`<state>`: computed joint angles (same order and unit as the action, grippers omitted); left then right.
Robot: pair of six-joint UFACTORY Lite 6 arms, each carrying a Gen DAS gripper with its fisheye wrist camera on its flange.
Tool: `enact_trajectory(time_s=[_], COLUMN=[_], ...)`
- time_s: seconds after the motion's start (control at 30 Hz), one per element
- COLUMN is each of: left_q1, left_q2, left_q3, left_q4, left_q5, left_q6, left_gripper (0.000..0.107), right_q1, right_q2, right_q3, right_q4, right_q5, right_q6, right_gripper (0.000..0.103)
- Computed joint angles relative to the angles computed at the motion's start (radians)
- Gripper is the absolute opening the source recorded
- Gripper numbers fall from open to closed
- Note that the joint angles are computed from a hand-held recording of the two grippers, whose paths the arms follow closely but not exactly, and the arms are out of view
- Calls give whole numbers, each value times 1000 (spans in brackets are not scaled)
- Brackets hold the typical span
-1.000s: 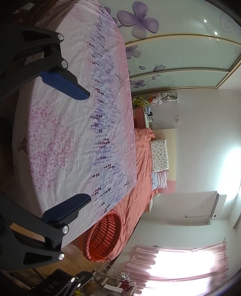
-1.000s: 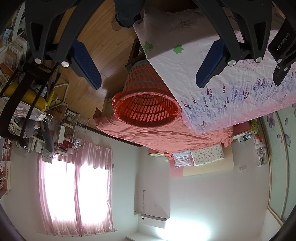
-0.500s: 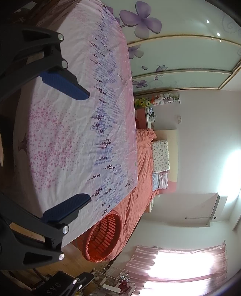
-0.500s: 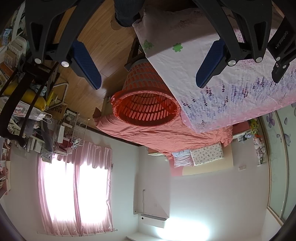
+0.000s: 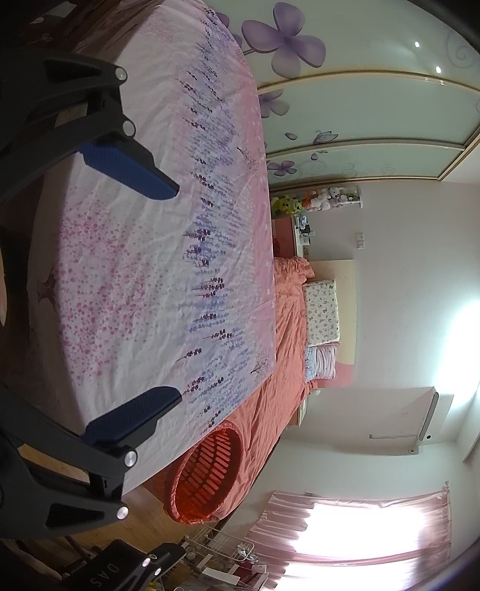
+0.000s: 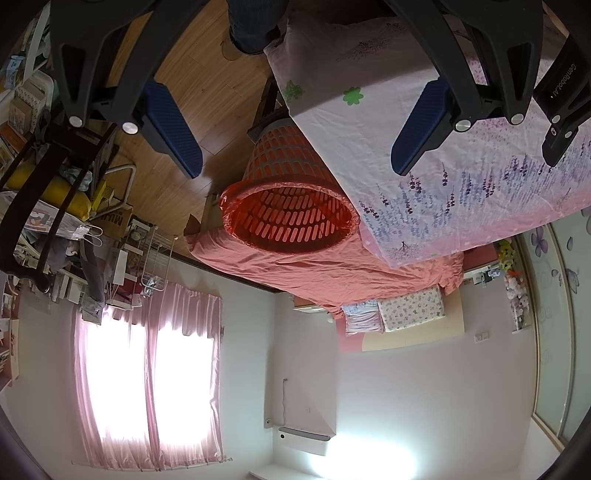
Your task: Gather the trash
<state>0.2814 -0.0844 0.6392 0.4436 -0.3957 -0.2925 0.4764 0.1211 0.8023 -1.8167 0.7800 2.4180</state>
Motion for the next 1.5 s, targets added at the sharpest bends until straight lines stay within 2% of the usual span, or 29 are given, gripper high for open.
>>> enact_trajectory(time_s=[1.5], left_q1=[1], left_q2=[5], left_q3=[-1], left_q4=[-4], left_q5=[-1], left_q6=[5], left_gripper=[99], right_q1=[-7], right_q2=[-3], right_q3=[1], right_q4=[-1], right_q5=[-10], right_q6=[-4], right_gripper=[101])
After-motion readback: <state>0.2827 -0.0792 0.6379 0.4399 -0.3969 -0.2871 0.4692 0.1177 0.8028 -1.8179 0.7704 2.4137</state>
